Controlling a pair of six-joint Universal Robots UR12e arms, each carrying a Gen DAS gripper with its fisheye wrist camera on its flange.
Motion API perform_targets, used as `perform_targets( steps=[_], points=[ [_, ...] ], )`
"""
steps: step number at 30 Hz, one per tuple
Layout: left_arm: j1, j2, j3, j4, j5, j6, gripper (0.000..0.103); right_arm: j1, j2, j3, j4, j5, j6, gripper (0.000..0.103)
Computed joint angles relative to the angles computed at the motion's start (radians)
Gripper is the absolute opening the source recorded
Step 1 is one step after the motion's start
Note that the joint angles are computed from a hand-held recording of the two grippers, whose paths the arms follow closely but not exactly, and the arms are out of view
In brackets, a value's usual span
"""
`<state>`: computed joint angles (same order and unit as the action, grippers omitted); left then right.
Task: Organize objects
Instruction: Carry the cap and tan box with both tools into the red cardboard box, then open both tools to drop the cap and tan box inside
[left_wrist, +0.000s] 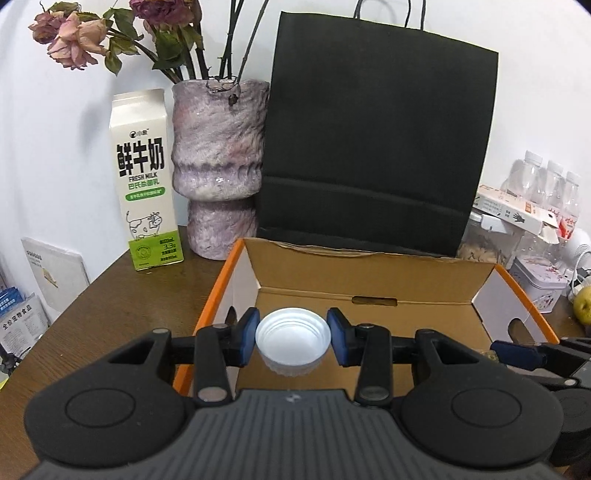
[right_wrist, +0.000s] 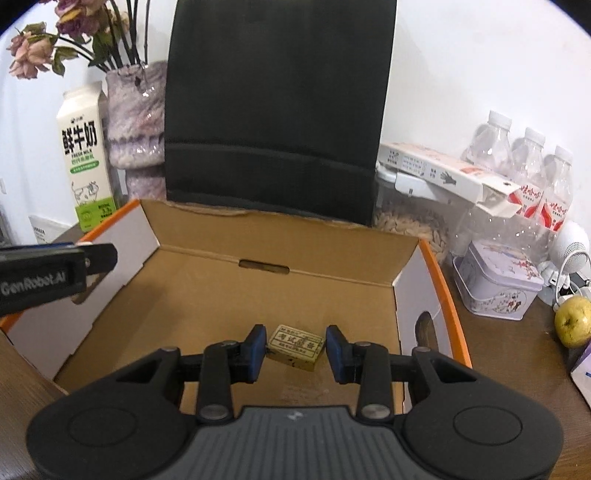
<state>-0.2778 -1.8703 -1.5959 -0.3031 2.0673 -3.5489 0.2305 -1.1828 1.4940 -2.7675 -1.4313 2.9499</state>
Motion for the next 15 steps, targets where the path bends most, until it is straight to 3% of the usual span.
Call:
perform_targets(
  steps=[1,2,3,4,5,6,15],
  points=[
    [-0.001,0.000,-0.001,0.006,-0.001,0.003,0.046,0.000,0.000,0.002,-0.002,-0.002,-0.001,0.035],
    [-0.001,0.001,-0.002,0.013,-0.002,0.008,0.052,0.000,-0.001,0.005,-0.006,-0.006,-0.001,0.042],
    [-0.003,0.000,-0.003,0.020,0.001,0.013,0.068,0.000,-0.003,0.008,-0.009,-0.010,-0.001,0.049],
    [-0.004,-0.001,-0.002,0.025,0.007,0.015,0.087,-0.001,-0.004,0.012,-0.016,-0.011,0.000,0.069],
    [-0.005,-0.002,-0.002,0.033,0.015,0.015,0.096,-0.001,-0.005,0.017,-0.029,-0.014,0.002,0.086],
    [-0.006,-0.003,-0.003,0.043,0.022,0.016,0.103,-0.002,-0.006,0.022,-0.042,-0.020,0.003,0.091],
    [-0.008,-0.002,-0.002,0.041,0.028,0.003,0.103,-0.011,-0.012,0.033,-0.063,-0.016,0.030,0.094]
  ],
)
